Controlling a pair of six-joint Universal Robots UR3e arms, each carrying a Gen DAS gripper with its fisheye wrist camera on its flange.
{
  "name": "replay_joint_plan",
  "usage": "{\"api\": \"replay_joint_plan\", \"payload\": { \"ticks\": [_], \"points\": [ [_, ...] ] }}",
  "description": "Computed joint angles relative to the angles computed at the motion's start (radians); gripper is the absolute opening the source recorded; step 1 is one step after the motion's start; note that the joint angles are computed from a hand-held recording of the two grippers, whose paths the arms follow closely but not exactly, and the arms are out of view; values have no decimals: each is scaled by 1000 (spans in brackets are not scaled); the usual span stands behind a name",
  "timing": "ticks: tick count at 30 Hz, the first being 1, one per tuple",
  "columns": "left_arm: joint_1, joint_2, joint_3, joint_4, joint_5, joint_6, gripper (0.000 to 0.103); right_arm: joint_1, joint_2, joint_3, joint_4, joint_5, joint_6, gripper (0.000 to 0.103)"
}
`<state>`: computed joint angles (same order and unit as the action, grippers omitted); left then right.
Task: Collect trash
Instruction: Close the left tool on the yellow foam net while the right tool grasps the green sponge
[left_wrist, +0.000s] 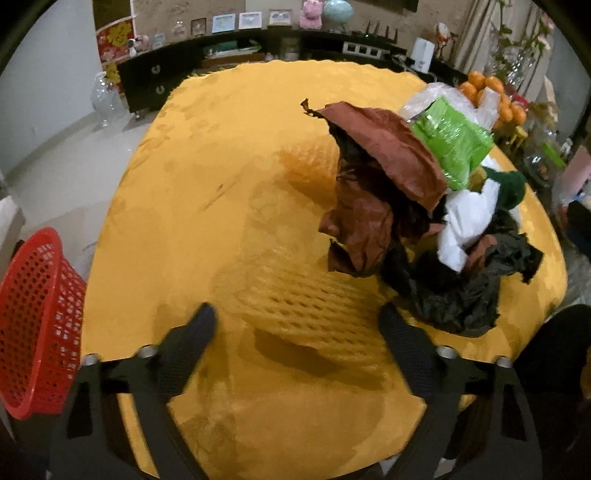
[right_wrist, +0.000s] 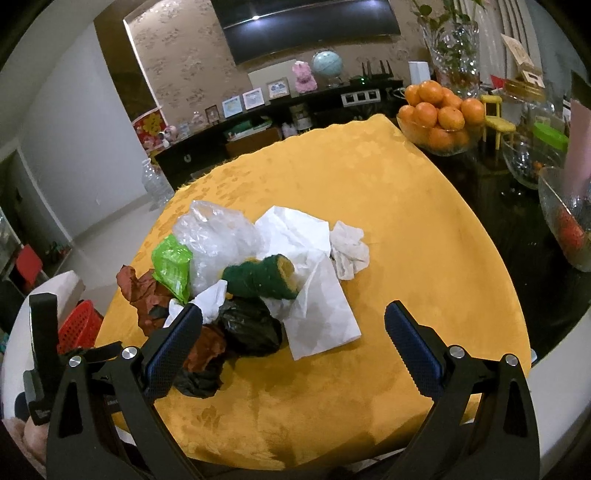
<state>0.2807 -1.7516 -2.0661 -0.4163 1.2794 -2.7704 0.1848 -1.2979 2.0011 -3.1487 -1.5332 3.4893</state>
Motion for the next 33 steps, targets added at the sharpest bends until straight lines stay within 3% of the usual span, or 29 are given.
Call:
{"api": "replay_joint_plan", "payload": {
  "ticks": [1, 5, 10, 13, 25, 33],
  "points": [
    [8, 10, -9, -1, -16, 5, 68, 1, 2, -2, 1, -1, 0, 96],
    [0, 20, -21, 18, -24, -2, 54, 6, 10, -14, 12, -8, -1, 96],
    [48, 48, -39, -10, -83, -3, 23, 6, 19, -23, 26, -13, 5, 96],
    [84, 64, -45, -41, -124, -4, 14, 4, 25, -29, 35, -19, 15, 96],
    [238, 350, -177, -38, -207, 42, 13, -35, 14, 15, -7, -24, 77, 96],
    [423, 486, -251, -66, -285, 112, 13, -26, 21, 11, -16, -42, 58, 96]
  ]
}}
